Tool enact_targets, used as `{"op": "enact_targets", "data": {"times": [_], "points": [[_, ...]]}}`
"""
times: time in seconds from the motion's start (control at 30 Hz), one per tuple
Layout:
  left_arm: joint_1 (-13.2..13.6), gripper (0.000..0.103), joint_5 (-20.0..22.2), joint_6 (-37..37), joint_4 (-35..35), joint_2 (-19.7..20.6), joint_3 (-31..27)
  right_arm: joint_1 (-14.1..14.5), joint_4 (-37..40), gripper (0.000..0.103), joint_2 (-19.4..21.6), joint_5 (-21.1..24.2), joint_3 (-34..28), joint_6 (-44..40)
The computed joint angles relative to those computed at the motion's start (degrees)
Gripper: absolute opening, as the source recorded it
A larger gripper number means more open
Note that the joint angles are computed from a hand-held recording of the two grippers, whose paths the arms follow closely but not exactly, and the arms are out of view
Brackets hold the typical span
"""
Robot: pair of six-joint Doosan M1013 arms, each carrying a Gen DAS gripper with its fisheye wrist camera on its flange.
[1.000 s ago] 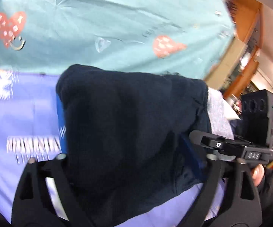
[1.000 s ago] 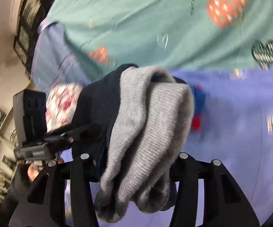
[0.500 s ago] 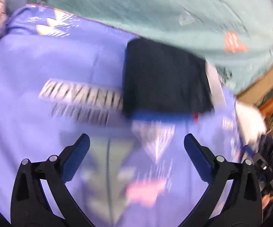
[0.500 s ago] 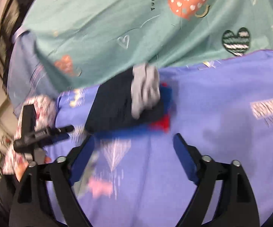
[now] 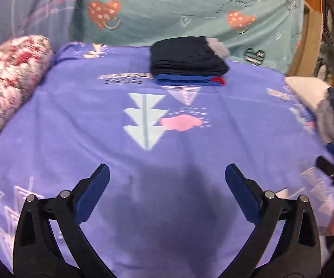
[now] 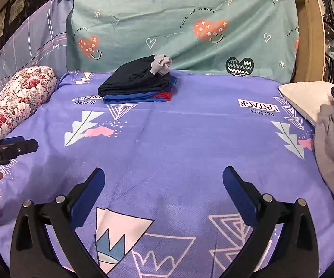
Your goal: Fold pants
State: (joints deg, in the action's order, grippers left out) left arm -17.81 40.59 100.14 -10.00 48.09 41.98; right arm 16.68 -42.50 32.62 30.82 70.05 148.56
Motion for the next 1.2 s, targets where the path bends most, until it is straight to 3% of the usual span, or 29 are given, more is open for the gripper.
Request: {"op": "enact_targets", "data": {"times": [0.1, 0.2, 0.27, 0.33, 0.4, 1.2], "points": [[-0.3, 0.101, -5.1, -4.5, 6.8, -0.7, 2.3, -0.1, -2.9, 0.102, 0.3, 1.4, -0.7, 2.8], [-0.2, 0.101, -9.1, -7.9, 10.2, -1.0, 3.8, 0.1, -12.6, 0.102, 0.8, 2.3, -0.4, 11.6], [-0.2, 0.101, -8.0, -9.0, 11.1, -0.4, 3.0, 0.0, -13.9, 0.102, 1.3, 3.2, -0.3, 13.5], [-0.4, 0.101, -5.7, -8.9, 11.8, 0.3, 1.8, -0.6, -6.8, 0.102, 1.7, 3.8, -1.6, 8.0], [-0.5, 0.101, -5.6, -8.6, 12.2, 0.5, 1.7, -1.0, -4.9, 0.102, 1.6, 3.6, -1.5, 8.0], [-0.3, 0.101, -4.7, -9.4, 11.9, 0.6, 1.5, 0.1, -11.2, 0.102, 1.4, 4.4, -0.8, 10.6]]}}
